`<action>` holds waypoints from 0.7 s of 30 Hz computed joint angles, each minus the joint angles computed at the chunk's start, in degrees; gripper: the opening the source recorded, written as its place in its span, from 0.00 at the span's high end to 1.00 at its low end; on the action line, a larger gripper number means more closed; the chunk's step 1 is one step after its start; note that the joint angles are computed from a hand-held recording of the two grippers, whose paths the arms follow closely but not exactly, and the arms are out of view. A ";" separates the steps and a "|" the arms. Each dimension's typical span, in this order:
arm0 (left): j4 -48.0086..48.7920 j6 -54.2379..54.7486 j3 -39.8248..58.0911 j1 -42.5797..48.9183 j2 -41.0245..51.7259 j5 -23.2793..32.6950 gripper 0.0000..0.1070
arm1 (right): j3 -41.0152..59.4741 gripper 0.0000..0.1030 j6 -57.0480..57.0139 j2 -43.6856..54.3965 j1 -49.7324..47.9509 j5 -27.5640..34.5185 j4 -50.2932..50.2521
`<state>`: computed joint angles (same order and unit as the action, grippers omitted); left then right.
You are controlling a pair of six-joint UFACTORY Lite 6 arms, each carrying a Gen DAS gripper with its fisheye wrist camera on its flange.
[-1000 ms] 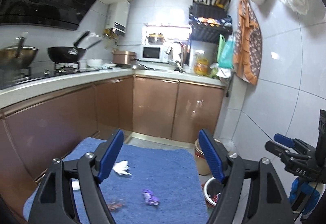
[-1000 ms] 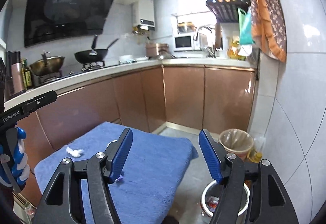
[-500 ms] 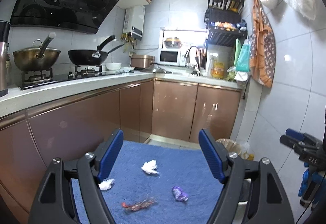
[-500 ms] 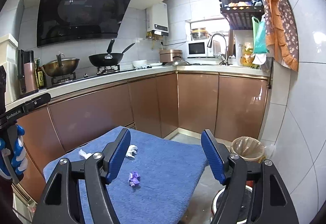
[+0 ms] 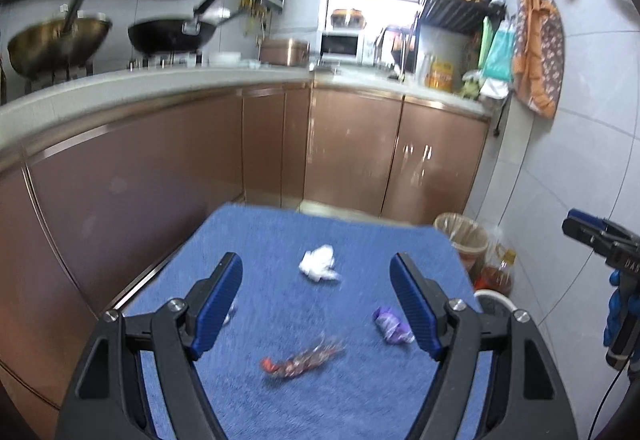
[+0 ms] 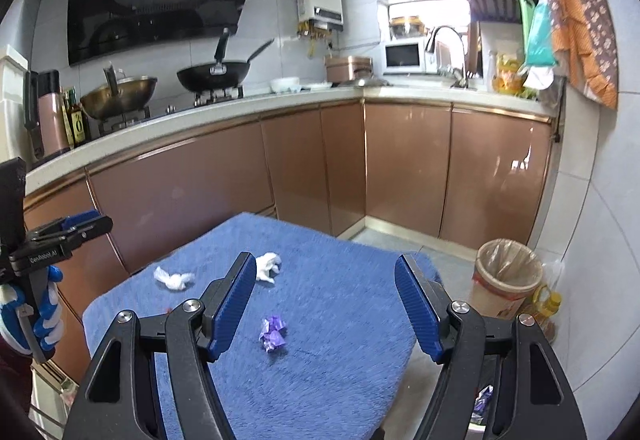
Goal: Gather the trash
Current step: 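Move both tools back over the remaining tissues and wrappers on the table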
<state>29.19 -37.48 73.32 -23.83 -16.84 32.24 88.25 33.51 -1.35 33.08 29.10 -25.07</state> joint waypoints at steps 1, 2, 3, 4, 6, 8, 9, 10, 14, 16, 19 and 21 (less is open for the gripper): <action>-4.79 4.49 -2.07 2.92 0.16 -2.11 0.30 | 0.48 0.31 -0.26 1.55 0.09 -0.23 0.46; -9.16 8.68 -3.19 5.18 0.61 -3.54 0.30 | 1.02 0.31 -0.70 3.16 0.10 -0.55 1.19; -13.07 12.50 -4.79 7.21 0.80 -4.84 0.30 | 1.32 0.31 -0.67 4.33 0.26 -0.84 1.47; -17.11 16.78 -6.85 9.44 1.17 -6.35 0.30 | 2.01 0.31 -1.40 6.23 0.30 -1.25 2.51; -23.64 24.21 -10.05 12.66 1.73 -8.43 0.30 | 3.30 0.31 -1.98 9.58 0.84 -1.66 3.46; -32.26 33.80 -13.02 15.60 2.69 -10.14 0.30 | 4.85 0.31 -3.63 13.13 1.13 -2.14 5.57; -36.30 38.30 -14.20 16.73 3.38 -10.76 0.30 | 5.78 0.31 -4.48 14.99 1.22 -2.35 6.65; -40.08 42.63 -15.29 17.68 4.24 -11.40 0.30 | 6.96 0.31 -5.87 17.27 1.33 -2.48 8.26; -53.48 57.54 -18.70 19.91 6.62 -13.00 0.30 | 11.58 0.31 -10.11 25.02 1.89 -2.20 12.88; -60.10 65.18 -19.32 20.62 8.44 -13.24 0.30 | 14.60 0.31 -12.66 29.42 1.99 -1.71 15.84; -68.34 74.72 -19.10 20.94 11.85 -13.01 0.30 | 18.80 0.31 -15.98 35.30 2.04 -0.59 19.49; -70.81 77.51 -17.99 21.03 14.09 -12.41 0.30 | 22.73 0.31 -17.52 39.40 1.98 0.78 21.37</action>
<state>-41.62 40.03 55.33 -2.80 -2.74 19.83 110.98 15.99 38.05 35.05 29.88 -3.71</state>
